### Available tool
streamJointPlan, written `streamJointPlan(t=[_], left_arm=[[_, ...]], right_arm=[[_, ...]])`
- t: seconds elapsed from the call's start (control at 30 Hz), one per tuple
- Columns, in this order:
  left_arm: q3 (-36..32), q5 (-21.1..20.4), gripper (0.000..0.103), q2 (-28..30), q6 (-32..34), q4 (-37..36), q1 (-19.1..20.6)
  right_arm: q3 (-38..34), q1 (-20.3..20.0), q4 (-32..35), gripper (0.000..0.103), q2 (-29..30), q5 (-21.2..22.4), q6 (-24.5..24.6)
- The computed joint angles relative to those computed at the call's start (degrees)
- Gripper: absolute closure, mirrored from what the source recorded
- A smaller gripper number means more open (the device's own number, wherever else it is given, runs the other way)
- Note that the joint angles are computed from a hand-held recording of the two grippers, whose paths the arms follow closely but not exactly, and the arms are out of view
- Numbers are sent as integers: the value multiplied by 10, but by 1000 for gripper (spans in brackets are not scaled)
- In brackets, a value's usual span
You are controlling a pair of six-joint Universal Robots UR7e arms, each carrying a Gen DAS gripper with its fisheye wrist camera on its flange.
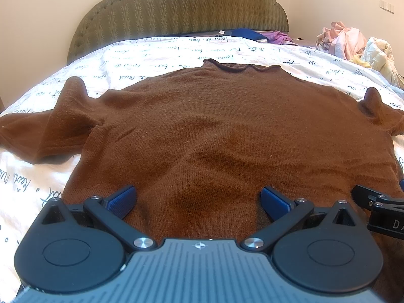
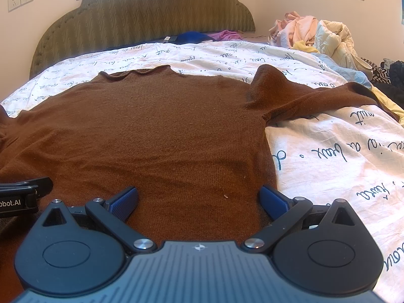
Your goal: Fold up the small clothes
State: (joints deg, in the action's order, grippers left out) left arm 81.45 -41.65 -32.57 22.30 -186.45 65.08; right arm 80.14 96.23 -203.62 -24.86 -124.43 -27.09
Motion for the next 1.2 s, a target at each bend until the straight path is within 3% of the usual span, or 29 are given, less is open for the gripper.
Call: streamJointPlan(t=[0.97, 1.03, 1.13, 1.2], left_arm=[[-2, 0, 0, 0, 1, 3, 1], [-2, 0, 0, 0, 0, 3, 1], [-1, -1, 0, -1, -2, 4, 0], [-1, -1, 0, -1, -2, 4, 1]], right_arm=[[6, 0, 8, 0, -7, 4, 0], [28, -4, 6, 0, -31, 40, -3], [79, -35, -103, 0, -71, 202, 0], [74, -51, -117, 0, -94, 242, 16]])
